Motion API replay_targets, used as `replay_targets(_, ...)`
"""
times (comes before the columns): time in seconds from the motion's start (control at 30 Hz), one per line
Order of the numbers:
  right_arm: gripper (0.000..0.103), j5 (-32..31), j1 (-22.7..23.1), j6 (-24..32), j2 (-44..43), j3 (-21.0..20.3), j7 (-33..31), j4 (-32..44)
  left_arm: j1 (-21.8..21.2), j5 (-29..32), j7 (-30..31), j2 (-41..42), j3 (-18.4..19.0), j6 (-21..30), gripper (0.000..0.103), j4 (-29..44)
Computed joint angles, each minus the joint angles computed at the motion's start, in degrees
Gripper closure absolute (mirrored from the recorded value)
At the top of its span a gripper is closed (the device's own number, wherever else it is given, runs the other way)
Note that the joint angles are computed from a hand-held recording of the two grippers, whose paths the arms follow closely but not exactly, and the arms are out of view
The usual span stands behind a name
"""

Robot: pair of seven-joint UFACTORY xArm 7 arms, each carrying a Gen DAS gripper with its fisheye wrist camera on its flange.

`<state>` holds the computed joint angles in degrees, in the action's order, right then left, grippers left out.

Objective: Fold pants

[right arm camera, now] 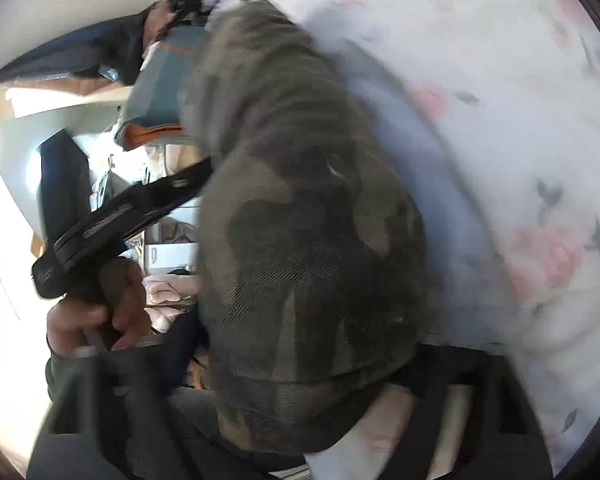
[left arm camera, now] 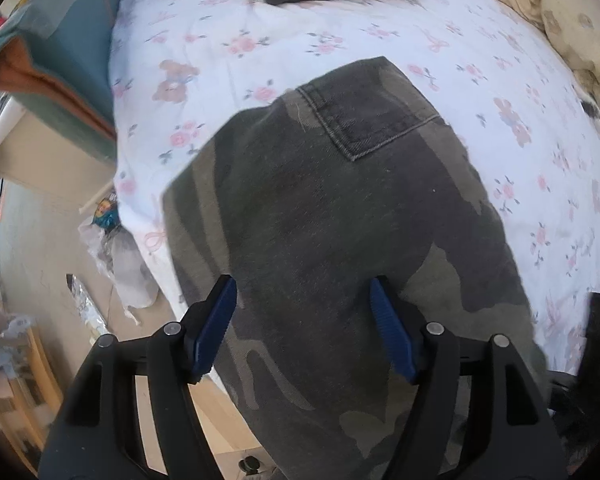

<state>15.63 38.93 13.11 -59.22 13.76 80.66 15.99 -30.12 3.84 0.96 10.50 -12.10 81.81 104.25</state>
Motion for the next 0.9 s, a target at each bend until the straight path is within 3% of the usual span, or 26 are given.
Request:
replay_targets(0.07, 0.059, -2.21, -0.93, 4.2, -1.16, -1.64, -3.37, 2.85, 0.72, -1.91, -0.12, -0.86, 0.15, -1.53, 0.035, -0.72)
replay_targets(0.2, 0.062, -4.92, -3.21, 16.55, -8.25, -7.99, -13.08, 6.06, 2.34, -7.41, 0.91, -2.24, -0.05, -4.41, 0.035, -1.52)
replay_targets(0.33, 0.062, -10.39, -8.92, 32.24, -13.15, -20.26, -27.74, 11.26, 3.38, -12.87, 2.2, -1.02, -0.35, -2.43, 0.036, 0.68)
replay_targets(0.4, 0.062, -12.16, -12.85, 36.95, -14.18, -26.02, -32.78, 12.54, 5.17, -18.29, 1.41, -2.6, 0.29, -7.59, 0.037, -0.58)
replay_targets(0.43, 0.063, -11.17, -13.87, 37.36, -14.33, -29.54, -34.22, 11.99, 5.81, -19.95, 0.58, -3.31, 0.58, -10.31, 0.033, -1.4)
replay_targets(0.47, 0.063, -11.38, -15.0, 38.64, -13.43, -31.12, -35.82, 12.15, 6.28, -20.69, -1.34, -3.55, 0.95, -13.3, 0.023, -1.97)
replay_targets(0.53, 0.063, -12.5, -16.63, 41.61, -11.87, -31.98, -39.59, 12.39, 6.53, -20.12, -4.99, -2.87, 1.15, -15.67, 0.015, -2.16)
replay_targets(0.63, 0.059, -8.26, -19.36, 39.23, -14.33, -32.87, -39.75, 9.21, 6.81, -21.67, -8.34, 2.3, 0.6, -9.46, 0.015, 2.62)
replay_targets(0.7, 0.052, -6.45, -22.53, 40.92, -17.2, -31.71, -38.91, 6.96, 6.29, -22.62, -8.58, 4.38, -0.23, -7.48, 0.015, 3.81)
replay_targets(0.8, 0.036, -2.77, -26.78, 43.19, -21.08, -28.84, -36.22, 5.21, 2.64, -14.86, -4.61, 6.19, -0.93, -5.99, 0.015, 4.8)
replay_targets(0.9, 0.01, 1.91, -32.74, 42.75, -28.58, -25.39, -31.93, 1.87, 1.77, -14.67, -0.15, 8.49, -1.37, -4.74, 0.01, 5.14)
